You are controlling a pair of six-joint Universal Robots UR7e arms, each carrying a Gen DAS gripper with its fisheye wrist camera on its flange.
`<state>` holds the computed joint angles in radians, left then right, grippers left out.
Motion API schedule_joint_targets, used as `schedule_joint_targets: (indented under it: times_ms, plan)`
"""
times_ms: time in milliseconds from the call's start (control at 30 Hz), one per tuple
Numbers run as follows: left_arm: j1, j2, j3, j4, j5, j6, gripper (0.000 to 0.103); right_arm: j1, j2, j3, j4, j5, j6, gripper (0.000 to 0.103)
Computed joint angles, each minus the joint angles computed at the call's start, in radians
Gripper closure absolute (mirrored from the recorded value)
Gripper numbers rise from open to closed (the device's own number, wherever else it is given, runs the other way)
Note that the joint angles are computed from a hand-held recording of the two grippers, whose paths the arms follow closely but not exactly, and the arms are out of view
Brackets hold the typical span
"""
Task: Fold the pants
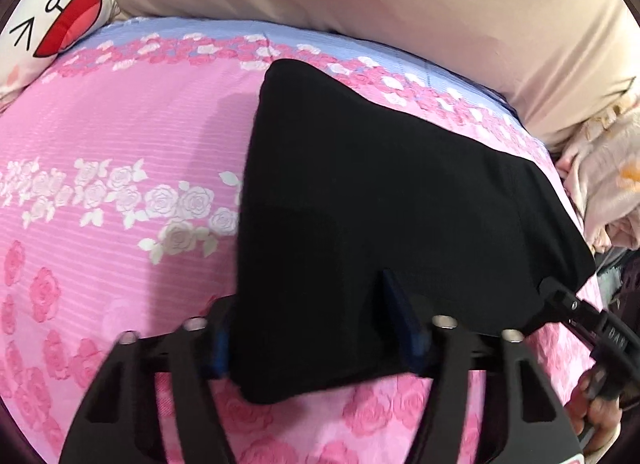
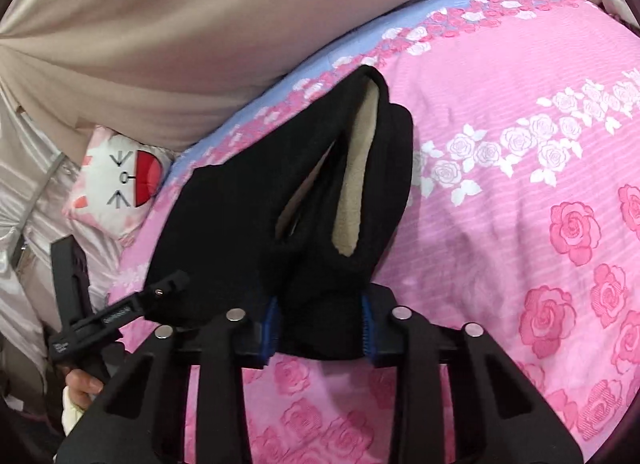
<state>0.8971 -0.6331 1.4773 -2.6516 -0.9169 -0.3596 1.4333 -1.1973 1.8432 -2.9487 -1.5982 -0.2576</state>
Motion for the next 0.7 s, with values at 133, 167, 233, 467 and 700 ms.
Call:
schedule_joint_targets:
  times_ms: [133, 167, 233, 467, 700]
  plan:
    - [0.000, -0.061, 0.063, -0.002, -0.085, -0.009, 0.061, -0.016, -0.069, 0.028, 0.072, 0.062, -0.010, 0.074]
    - [0.000, -0.075, 0.079, 0.001, -0.110, -0.018, 0.061, -0.015, -0.081, 0.032, 0.087, 0.063, -0.007, 0.074]
    - [-0.012, -0.099, 0.114, 0.014, -0.131, -0.022, 0.061, -0.025, -0.121, 0.056, 0.137, 0.066, -0.013, 0.074]
    - [-0.112, -0.137, 0.213, 0.082, -0.012, -0.020, 0.054, -0.063, -0.198, 0.128, 0.187, 0.015, -0.040, 0.054]
    - [-0.234, -0.162, 0.257, -0.113, 0.356, 0.143, 0.017, 0.020, -0.247, 0.165, -0.147, -0.141, -0.132, 0.046]
